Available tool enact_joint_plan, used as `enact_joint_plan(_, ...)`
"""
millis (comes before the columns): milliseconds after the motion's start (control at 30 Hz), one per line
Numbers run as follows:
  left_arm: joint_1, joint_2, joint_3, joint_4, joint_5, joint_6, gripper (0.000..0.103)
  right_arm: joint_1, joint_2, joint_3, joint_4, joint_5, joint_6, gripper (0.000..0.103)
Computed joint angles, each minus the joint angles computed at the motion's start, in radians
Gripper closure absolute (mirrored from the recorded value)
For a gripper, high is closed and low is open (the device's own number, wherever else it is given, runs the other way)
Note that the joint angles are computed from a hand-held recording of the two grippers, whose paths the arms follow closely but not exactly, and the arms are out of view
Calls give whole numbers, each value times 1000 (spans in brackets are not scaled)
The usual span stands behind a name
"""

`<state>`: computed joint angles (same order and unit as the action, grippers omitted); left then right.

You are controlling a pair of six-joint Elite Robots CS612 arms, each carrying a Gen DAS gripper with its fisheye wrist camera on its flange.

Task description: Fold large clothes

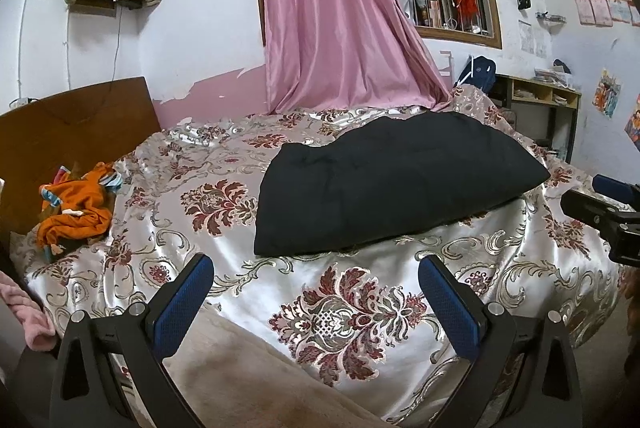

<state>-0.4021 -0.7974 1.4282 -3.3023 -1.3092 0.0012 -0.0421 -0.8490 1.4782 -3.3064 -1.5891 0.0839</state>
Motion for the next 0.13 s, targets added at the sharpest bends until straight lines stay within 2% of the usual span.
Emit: enact_joint_plan(133,2,1,-2,5,-7,-3,0,-1,0,0,-1,1,-2,4)
